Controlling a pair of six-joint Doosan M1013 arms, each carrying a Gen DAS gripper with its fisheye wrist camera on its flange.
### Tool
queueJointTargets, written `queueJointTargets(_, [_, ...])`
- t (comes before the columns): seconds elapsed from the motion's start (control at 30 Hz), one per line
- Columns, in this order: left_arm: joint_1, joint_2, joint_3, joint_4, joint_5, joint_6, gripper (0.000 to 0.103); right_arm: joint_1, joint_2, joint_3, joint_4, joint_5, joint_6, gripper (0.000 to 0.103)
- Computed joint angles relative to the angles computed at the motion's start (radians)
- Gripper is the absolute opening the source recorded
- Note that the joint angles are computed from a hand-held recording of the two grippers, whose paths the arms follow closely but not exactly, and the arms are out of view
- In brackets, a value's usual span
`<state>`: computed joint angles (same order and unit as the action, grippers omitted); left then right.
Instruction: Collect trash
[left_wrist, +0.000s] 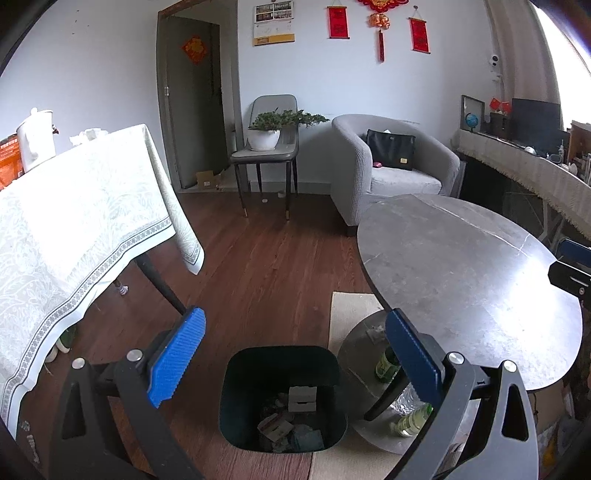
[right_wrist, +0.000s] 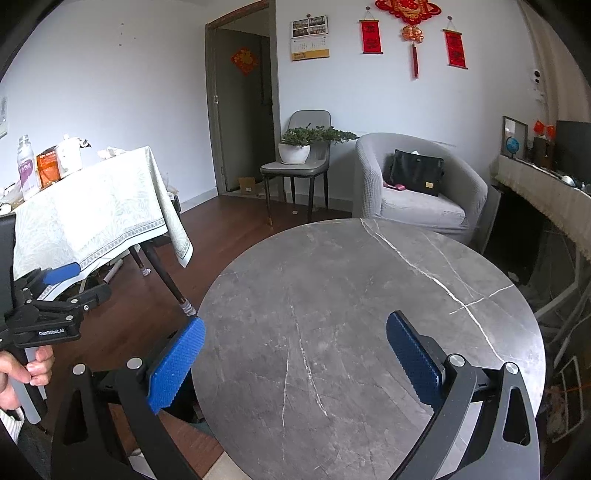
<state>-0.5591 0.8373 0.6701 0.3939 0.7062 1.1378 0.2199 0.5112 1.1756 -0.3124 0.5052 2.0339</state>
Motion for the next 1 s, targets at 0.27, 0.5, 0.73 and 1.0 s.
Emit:
queueJointTargets(0.27, [-0.004, 0.002, -0.008, 0.007, 0.013, 0.002, 0.1, 0.0, -0.006, 0.01, -0.006, -0.016, 0.004, 0.099])
queueJointTargets(0.5, [-0.004, 0.003, -0.011, 0.001, 0.013, 0.005, 0.1, 0.0, -0.007, 0.011, 0.0, -0.02, -0.002, 0.099])
queueJointTargets(0.73, [-0.005, 0.002, -0.01, 0.001, 0.013, 0.003, 0.1, 0.0, -0.006, 0.011, 0.0, -0.019, -0.002, 0.099])
queueJointTargets(1.0, [-0.005, 0.003, -0.01, -0.002, 0.016, 0.0, 0.1, 0.0, -0.006, 0.01, -0.002, -0.017, 0.004, 0.099])
